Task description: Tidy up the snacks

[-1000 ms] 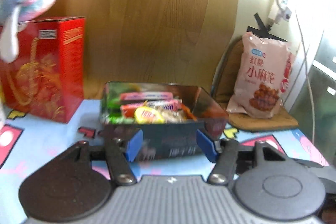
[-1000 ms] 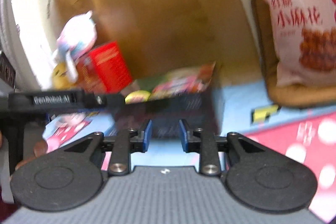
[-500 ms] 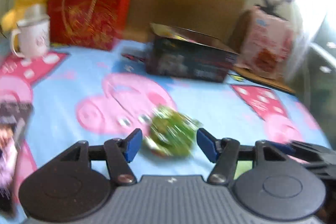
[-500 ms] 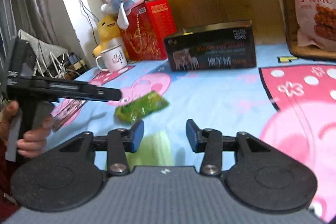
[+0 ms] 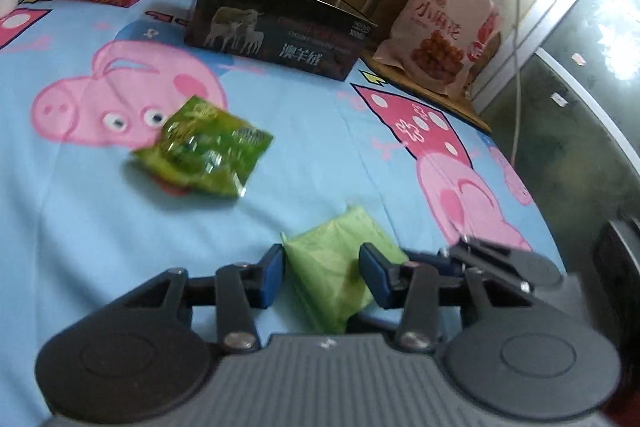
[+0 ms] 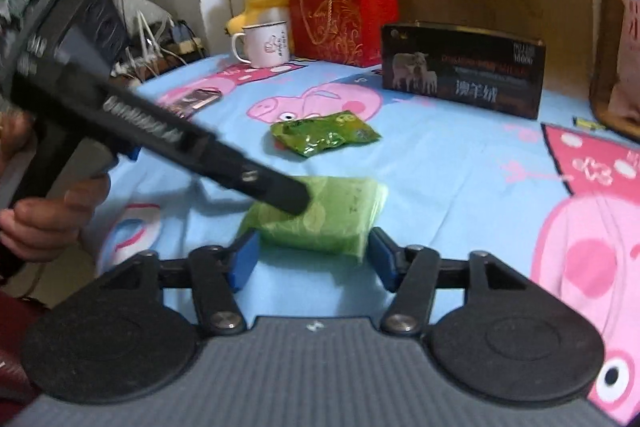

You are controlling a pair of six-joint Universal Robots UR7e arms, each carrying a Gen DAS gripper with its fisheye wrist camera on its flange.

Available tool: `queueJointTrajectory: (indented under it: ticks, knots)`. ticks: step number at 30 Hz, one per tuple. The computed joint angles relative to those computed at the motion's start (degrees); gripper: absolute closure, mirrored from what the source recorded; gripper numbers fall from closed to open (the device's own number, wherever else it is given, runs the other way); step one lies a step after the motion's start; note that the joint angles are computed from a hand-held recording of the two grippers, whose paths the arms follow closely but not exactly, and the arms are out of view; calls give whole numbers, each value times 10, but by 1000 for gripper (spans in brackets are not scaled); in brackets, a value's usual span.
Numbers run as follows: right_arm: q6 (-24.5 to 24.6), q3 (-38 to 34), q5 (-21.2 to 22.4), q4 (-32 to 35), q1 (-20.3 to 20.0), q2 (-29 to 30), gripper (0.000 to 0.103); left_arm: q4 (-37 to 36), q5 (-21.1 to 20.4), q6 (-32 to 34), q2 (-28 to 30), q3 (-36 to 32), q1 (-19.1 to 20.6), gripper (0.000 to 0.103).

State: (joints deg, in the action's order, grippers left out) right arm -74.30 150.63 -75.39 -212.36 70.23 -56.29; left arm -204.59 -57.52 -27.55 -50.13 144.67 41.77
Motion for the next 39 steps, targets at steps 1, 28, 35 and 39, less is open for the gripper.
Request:
queueJointTrajectory:
  ticks: [1,28,35,39]
  knots:
    - [-1,0,-7,-41,6,22,53,6,7,7,4,-11,3,62]
    - [110,-28,11,-138,-9,63,58,83,251,36,103,-122,-24,53]
    - [107,-24,7,-158,-7,71,58,86,293,19,98,-112,-27,51]
    - [104,-25,5,-161,-6,72,58,88,317,17,98,-108,-25,51]
